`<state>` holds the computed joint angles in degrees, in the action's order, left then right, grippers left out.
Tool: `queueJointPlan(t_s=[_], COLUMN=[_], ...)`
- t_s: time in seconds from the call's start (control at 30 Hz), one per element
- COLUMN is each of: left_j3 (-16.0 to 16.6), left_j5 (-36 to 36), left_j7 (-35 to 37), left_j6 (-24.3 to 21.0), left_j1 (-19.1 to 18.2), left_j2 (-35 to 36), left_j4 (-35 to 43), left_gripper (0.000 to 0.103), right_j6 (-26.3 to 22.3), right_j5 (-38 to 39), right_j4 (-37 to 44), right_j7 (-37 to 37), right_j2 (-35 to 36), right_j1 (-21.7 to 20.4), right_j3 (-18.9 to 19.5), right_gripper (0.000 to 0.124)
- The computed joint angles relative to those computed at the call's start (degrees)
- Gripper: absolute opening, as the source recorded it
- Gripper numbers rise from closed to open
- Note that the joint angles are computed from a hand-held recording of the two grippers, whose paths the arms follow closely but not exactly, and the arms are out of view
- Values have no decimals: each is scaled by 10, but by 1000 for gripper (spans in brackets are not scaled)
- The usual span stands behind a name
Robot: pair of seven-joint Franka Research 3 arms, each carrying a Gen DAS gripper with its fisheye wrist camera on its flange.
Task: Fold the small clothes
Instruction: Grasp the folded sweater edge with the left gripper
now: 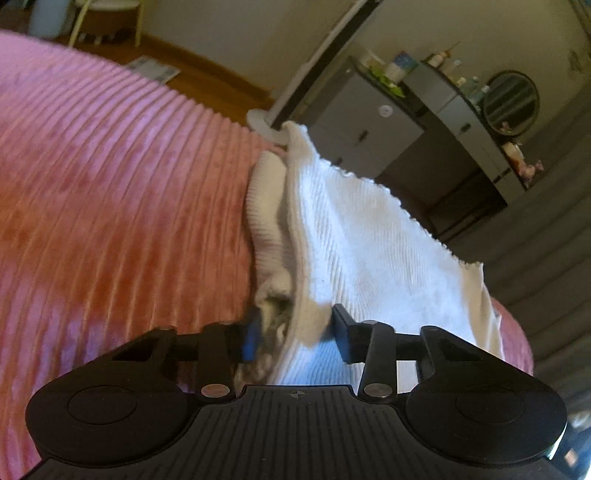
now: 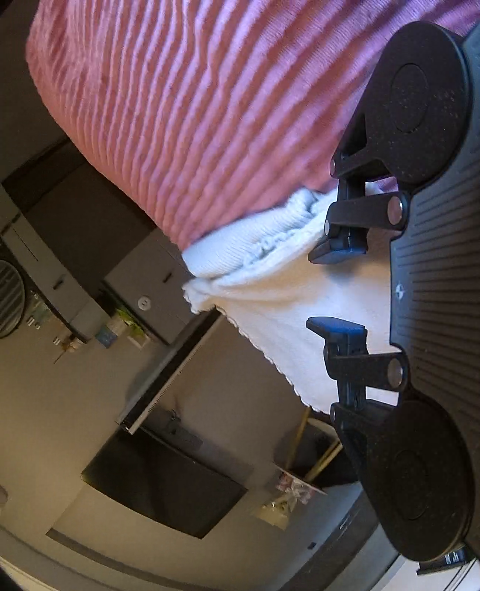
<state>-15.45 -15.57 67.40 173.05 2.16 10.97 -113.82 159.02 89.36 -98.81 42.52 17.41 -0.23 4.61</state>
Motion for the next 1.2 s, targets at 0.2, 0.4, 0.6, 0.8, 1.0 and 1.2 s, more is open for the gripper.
queueJointPlan(t_s=[0.2, 0.4, 0.6, 0.8, 1.0, 1.2], left_j3=[13, -11, 58, -30, 11, 10], left_j5=[40, 8, 138, 46, 61, 53], left_j7=[-23, -11, -95, 4, -30, -38], left_j6=[-2, -8, -6, 13, -12, -28], left_j1=[-9, 12, -49, 27, -9, -5], left_j2=[14, 44, 30, 6, 14, 27], left_j4=[12, 42, 36, 21, 32, 43], left_gripper=[53, 45, 29, 28, 28, 33], right_j6=[39, 84, 121, 137, 94, 121], right_j5=[-21, -23, -1, -45, -145, -163], right_j4=[2, -2, -2, -3, -12, -16], right_j7=[-11, -45, -94, -44, 65, 73], right_j2=[3, -3, -11, -10, -2, 0], right_j1=[10, 19, 34, 39, 19, 16], right_j3=[3, 10, 12, 6, 9, 23], right_gripper=[31, 39, 64, 71, 75, 75])
